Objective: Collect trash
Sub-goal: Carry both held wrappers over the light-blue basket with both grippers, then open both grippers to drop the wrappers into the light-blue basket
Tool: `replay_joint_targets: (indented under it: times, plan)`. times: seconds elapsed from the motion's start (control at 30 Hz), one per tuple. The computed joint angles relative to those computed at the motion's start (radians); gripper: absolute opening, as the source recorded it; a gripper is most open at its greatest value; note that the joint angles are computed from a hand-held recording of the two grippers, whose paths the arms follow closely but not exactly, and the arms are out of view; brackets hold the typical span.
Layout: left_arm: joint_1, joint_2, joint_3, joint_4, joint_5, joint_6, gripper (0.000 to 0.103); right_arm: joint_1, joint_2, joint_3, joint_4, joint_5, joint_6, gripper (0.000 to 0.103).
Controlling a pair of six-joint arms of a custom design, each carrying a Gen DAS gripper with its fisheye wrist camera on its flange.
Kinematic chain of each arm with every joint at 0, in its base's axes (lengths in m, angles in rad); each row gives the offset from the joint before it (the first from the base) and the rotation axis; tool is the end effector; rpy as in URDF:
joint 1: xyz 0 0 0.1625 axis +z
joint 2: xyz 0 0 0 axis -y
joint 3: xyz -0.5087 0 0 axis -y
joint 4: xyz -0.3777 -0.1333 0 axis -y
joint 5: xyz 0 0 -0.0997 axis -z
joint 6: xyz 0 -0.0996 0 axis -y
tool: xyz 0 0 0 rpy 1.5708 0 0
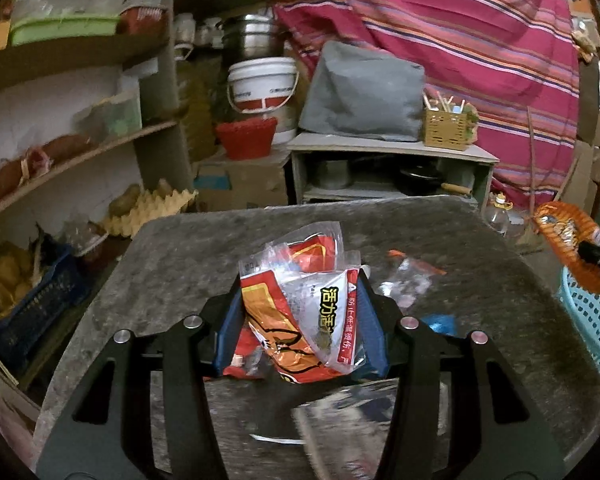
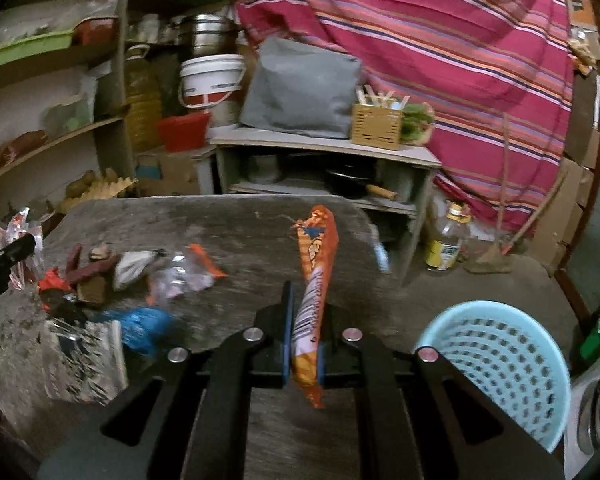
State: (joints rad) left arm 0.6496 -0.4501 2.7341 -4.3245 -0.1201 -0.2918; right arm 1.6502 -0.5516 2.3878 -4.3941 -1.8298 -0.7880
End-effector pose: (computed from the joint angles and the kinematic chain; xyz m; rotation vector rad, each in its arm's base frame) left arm -0.1026 -0.3695 0.1327 0.1957 1.8450 -1.2740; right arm 0.1447 -0.4594 0.0947 0.8395 -2.2052 1.0813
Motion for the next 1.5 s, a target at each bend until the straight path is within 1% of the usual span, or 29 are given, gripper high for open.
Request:
replay_joint_targets:
  times: [0.07, 0.1, 0.17, 0.23, 0.33, 0.43, 0.47, 0.6, 0.67, 0.73, 0.77, 0.83, 0.93, 1.07, 1.23, 1.3, 1.4, 1.43, 1.47, 1.5]
  plan:
    - [-0.007, -0.011, -0.012, 0.074, -0.022, -0.064, 0.05, -0.03, -0.028, 0.02, -0.01, 0.007, -0.011, 0.009]
    - [-0.009, -0.014, -0.026, 0.114, -0.034, -0.088, 0.05, -0.055, -0.052, 0.033, -0.009, 0.015, -0.015, 0.009]
    - [-0.016, -0.005, -0.06, 0.173, -0.045, -0.102, 0.05, -0.084, -0.078, 0.047, -0.01, 0.021, -0.024, 0.009]
    - [-0.026, 0.011, -0.088, 0.186, -0.056, -0.091, 0.05, -0.123, -0.104, 0.065, -0.027, 0.023, -0.044, 0.009]
    - [-0.044, 0.051, -0.15, 0.177, -0.086, -0.04, 0.05, -0.178, -0.14, 0.085, -0.043, 0.036, -0.058, 0.009]
    - [-0.052, 0.088, -0.219, 0.151, -0.126, 0.042, 0.05, -0.232, -0.174, 0.101, -0.05, 0.056, -0.06, 0.009]
    - [-0.054, 0.106, -0.256, 0.141, -0.15, 0.082, 0.05, -0.246, -0.184, 0.102, -0.047, 0.058, -0.061, 0.009]
    - [-0.054, 0.159, -0.356, 0.138, -0.221, 0.158, 0.05, -0.313, -0.219, 0.105, -0.045, 0.073, -0.064, 0.009]
    - [-0.044, 0.183, -0.409, 0.176, -0.264, 0.169, 0.05, -0.333, -0.235, 0.095, -0.018, 0.076, -0.057, 0.009]
    - [-0.034, 0.196, -0.446, 0.209, -0.301, 0.167, 0.05, -0.351, -0.242, 0.082, 0.002, 0.075, -0.058, 0.009]
    - [-0.028, 0.204, -0.471, 0.232, -0.334, 0.165, 0.05, -0.357, -0.243, 0.077, 0.009, 0.076, -0.057, 0.009]
    - [-0.025, 0.218, -0.5, 0.245, -0.367, 0.17, 0.05, -0.372, -0.251, 0.064, 0.038, 0.085, -0.049, 0.009]
    - [-0.021, 0.24, -0.557, 0.254, -0.402, 0.214, 0.05, -0.389, -0.266, 0.051, 0.082, 0.105, -0.049, 0.009]
    - [-0.013, 0.257, -0.637, 0.31, -0.455, 0.232, 0.05, -0.413, -0.283, 0.036, 0.13, 0.135, -0.035, 0.009]
    - [-0.009, 0.284, -0.726, 0.37, -0.48, 0.261, 0.05, -0.432, -0.302, 0.017, 0.181, 0.148, -0.005, 0.009]
    - [0.001, 0.289, -0.76, 0.416, -0.503, 0.255, 0.05, -0.434, -0.304, 0.012, 0.19, 0.147, 0.0, 0.009]
    - [0.016, 0.291, -0.793, 0.469, -0.514, 0.249, 0.051, -0.435, -0.306, 0.005, 0.207, 0.149, 0.014, 0.009]
    - [0.019, 0.292, -0.801, 0.483, -0.512, 0.247, 0.055, -0.434, -0.306, 0.003, 0.211, 0.149, 0.016, 0.009]
    - [0.023, 0.289, -0.804, 0.498, -0.512, 0.241, 0.057, -0.434, -0.306, 0.002, 0.213, 0.15, 0.015, 0.009]
    - [0.026, 0.285, -0.804, 0.506, -0.509, 0.239, 0.061, -0.433, -0.305, 0.002, 0.214, 0.149, 0.013, 0.009]
